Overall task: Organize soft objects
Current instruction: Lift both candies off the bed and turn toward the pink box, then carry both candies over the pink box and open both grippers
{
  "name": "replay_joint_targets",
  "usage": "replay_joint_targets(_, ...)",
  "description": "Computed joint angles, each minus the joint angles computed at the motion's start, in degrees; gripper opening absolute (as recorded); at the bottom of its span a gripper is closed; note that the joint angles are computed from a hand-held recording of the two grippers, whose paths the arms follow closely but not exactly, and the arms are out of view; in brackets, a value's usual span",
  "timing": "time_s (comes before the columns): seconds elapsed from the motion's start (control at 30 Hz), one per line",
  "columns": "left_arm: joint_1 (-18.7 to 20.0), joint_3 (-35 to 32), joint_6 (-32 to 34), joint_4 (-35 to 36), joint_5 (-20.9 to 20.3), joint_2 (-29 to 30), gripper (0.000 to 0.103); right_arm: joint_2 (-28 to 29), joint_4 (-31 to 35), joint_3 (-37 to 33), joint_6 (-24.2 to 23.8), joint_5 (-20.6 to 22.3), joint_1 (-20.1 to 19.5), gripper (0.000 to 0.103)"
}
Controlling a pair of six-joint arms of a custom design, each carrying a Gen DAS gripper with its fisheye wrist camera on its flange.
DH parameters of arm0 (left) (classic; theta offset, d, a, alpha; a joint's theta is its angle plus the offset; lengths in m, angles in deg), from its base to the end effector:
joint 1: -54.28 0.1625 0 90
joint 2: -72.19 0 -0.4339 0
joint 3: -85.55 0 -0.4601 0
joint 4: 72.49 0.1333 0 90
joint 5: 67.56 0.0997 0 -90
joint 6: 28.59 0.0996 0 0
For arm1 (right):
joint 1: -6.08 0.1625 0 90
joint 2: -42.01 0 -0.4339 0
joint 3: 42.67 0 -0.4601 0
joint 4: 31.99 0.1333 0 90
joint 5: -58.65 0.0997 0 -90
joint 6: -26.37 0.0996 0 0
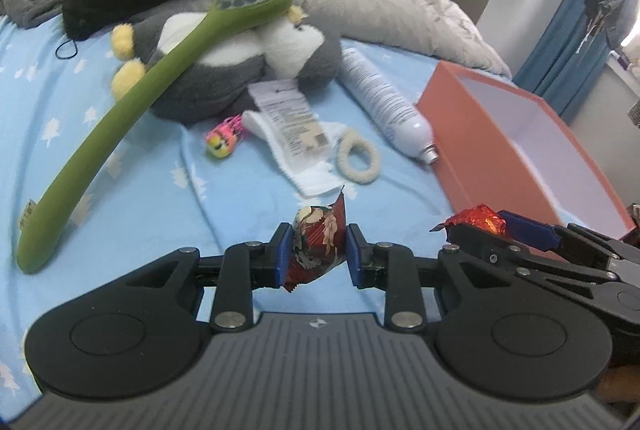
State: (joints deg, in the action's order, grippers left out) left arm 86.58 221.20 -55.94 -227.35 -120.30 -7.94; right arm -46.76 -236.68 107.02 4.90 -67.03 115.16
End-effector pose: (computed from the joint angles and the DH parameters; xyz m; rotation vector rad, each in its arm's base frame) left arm -0.2736 -0.4020 0.1487 0.6268 2.5915 -0.7677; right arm 0.1878 -0.3129 0.2268 0.4399 -2.2617 1.1374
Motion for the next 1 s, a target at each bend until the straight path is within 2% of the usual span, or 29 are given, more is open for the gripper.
replay_joint_targets(0.37,-2.97,-5.75,3.72,-2.69,-2.14,3.16,0.033,-7.48,1.42,-2.96,-3.42,-3.74,4.75,0.056)
replay_joint_targets(0.6,-4.66,-11.2,8.34,-6.39,-4.1,7.72,0.033,-10.66,0.93,-6.22,-8.52,-6.83,6.91,0.056)
replay_joint_targets(0.8,-4.79,-17.0,10.76,-7.47,-7.54,12.91,0.033,-12.58,1.75,-9.58,-11.02,-8.96,6.49,0.056)
replay_joint_targets(1.0,-3.86,-24.31,11.69,-4.3,-12.34,19.6,0.033,-17.09,10.16,-11.66,-7.84,-10.89,2.65,0.056)
